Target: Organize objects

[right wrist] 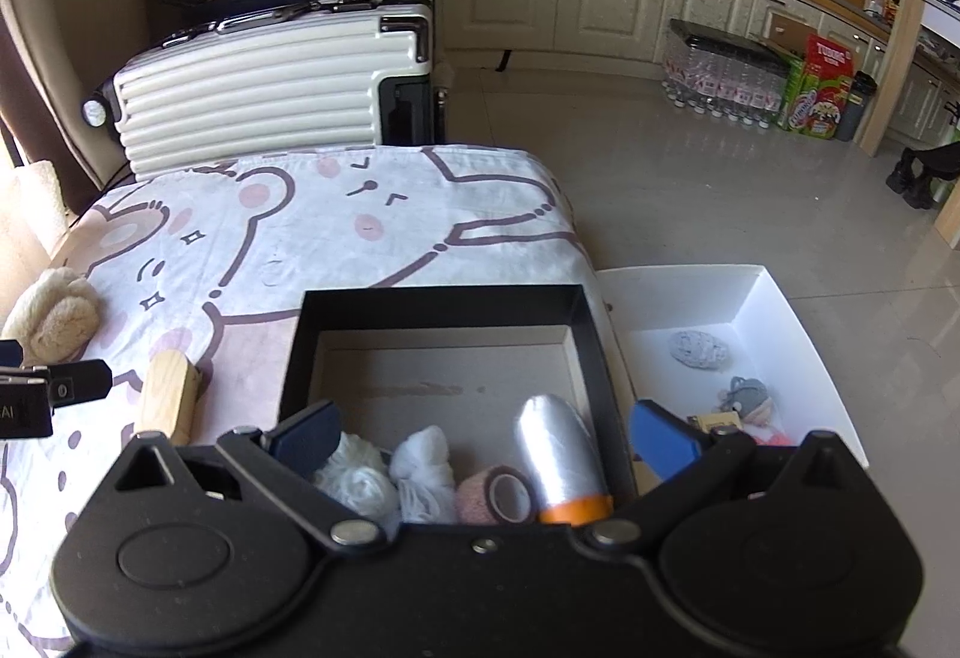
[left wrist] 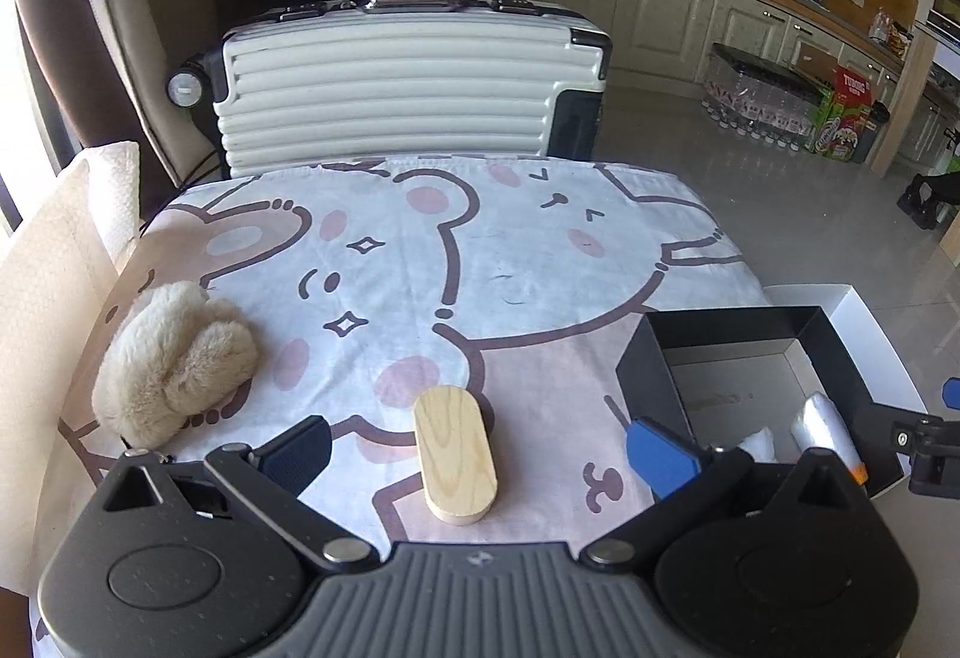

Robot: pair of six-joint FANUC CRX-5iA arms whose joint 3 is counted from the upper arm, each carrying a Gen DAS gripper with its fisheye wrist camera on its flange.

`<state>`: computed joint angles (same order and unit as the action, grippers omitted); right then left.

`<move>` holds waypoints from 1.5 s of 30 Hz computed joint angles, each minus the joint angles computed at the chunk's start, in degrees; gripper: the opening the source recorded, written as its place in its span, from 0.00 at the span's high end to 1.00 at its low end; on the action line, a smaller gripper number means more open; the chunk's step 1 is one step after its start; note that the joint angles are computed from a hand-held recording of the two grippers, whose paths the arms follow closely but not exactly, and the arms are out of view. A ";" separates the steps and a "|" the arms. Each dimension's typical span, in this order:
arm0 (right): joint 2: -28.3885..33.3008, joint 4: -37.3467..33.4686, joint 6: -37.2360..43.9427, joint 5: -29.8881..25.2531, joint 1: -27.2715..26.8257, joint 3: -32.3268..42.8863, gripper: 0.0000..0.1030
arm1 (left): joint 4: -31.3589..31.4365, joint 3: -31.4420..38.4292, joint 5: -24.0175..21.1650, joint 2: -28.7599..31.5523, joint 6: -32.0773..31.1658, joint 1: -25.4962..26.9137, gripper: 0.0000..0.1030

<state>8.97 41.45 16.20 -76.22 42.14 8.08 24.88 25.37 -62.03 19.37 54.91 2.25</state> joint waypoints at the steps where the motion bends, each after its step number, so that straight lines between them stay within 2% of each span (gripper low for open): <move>1: 0.31 -0.02 0.25 0.22 0.02 0.36 0.00 | -0.13 0.10 0.05 0.01 0.12 0.23 0.00; 21: 6.66 -0.96 4.15 4.16 1.31 8.26 0.00 | -2.34 0.95 1.82 -0.61 1.85 6.35 0.00; 37: 11.06 -2.02 5.95 5.73 2.06 13.81 0.00 | -3.85 1.62 1.31 -0.54 2.54 9.62 0.00; 45: 12.36 -0.46 5.38 7.64 2.44 14.90 0.00 | -2.67 -0.72 4.70 -1.30 -0.36 10.63 0.00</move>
